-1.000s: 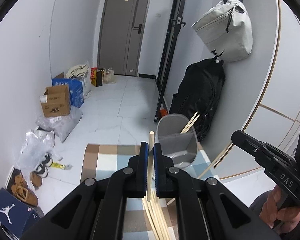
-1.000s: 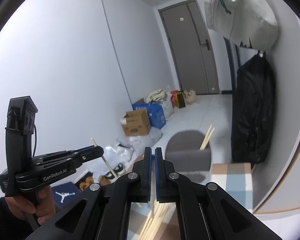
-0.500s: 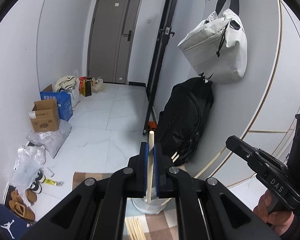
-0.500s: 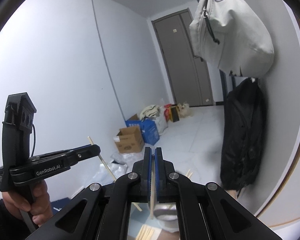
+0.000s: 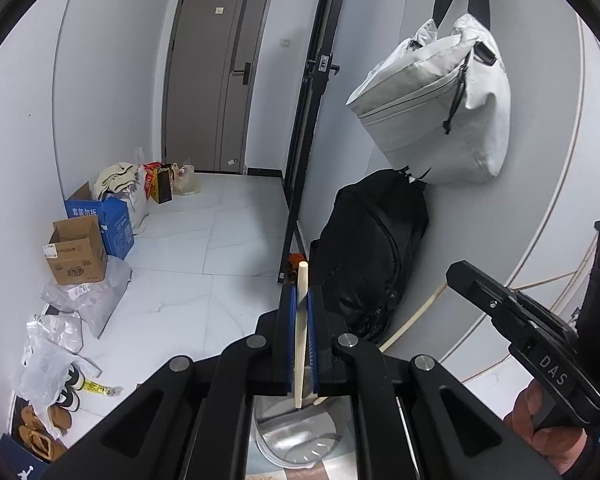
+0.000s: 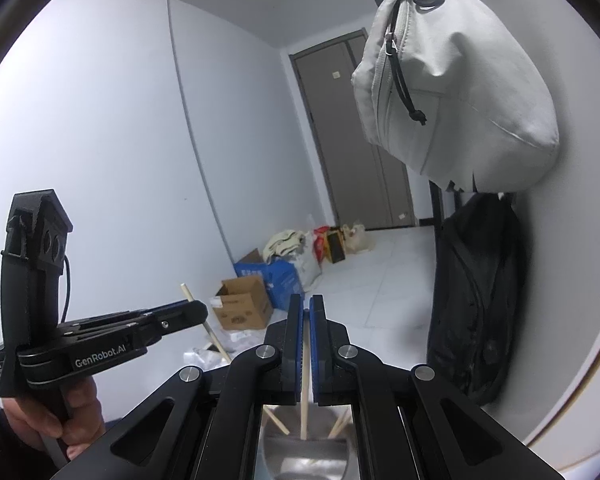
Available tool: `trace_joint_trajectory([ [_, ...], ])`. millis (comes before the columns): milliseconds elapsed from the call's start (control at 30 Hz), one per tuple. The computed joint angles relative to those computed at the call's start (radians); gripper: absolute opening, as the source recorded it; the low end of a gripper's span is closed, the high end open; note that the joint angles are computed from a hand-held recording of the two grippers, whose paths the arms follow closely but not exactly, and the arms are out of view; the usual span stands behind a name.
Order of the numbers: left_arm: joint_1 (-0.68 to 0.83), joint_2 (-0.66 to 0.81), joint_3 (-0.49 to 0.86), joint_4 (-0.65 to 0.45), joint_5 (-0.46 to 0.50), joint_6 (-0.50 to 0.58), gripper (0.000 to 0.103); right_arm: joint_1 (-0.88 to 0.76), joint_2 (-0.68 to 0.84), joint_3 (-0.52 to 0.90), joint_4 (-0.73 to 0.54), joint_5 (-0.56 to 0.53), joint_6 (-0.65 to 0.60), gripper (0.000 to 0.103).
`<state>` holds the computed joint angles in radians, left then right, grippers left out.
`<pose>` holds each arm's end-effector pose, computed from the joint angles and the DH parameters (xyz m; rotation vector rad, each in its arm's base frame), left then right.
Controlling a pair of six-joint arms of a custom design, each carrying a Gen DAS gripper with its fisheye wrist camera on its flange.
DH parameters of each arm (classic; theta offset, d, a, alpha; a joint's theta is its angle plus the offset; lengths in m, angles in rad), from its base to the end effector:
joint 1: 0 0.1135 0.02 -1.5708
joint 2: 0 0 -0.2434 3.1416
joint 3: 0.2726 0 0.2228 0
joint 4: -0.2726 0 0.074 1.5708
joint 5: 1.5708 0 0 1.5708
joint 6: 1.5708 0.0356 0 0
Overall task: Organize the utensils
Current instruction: 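Carry both chopsticks over the utensil holder and lower them inside, then open both grippers to drop the chopsticks into the holder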
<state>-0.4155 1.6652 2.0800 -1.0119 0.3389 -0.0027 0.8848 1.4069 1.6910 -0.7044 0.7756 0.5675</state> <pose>0.2735 -0.1336 0.4367 0.6410 2.0965 -0.6053 0.1841 0.1856 0.4308 0.1875 1.8632 0.2264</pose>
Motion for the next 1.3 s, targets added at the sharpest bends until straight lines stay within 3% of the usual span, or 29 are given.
trace_joint_trajectory([
  [567, -0.019, 0.102, -0.060, 0.078, -0.008, -0.001, 0.002, -0.134, 0.013, -0.110, 0.093, -0.138, -0.021, 0.002],
  [933, -0.042, 0.156, -0.035, 0.046, 0.013, 0.029, 0.002, -0.203, -0.021, -0.243, 0.147, -0.260, 0.042, 0.002],
  [1300, -0.031, 0.176, -0.062, 0.020, 0.099, 0.084, 0.002, -0.230, -0.020, -0.353, 0.184, -0.379, 0.112, 0.003],
])
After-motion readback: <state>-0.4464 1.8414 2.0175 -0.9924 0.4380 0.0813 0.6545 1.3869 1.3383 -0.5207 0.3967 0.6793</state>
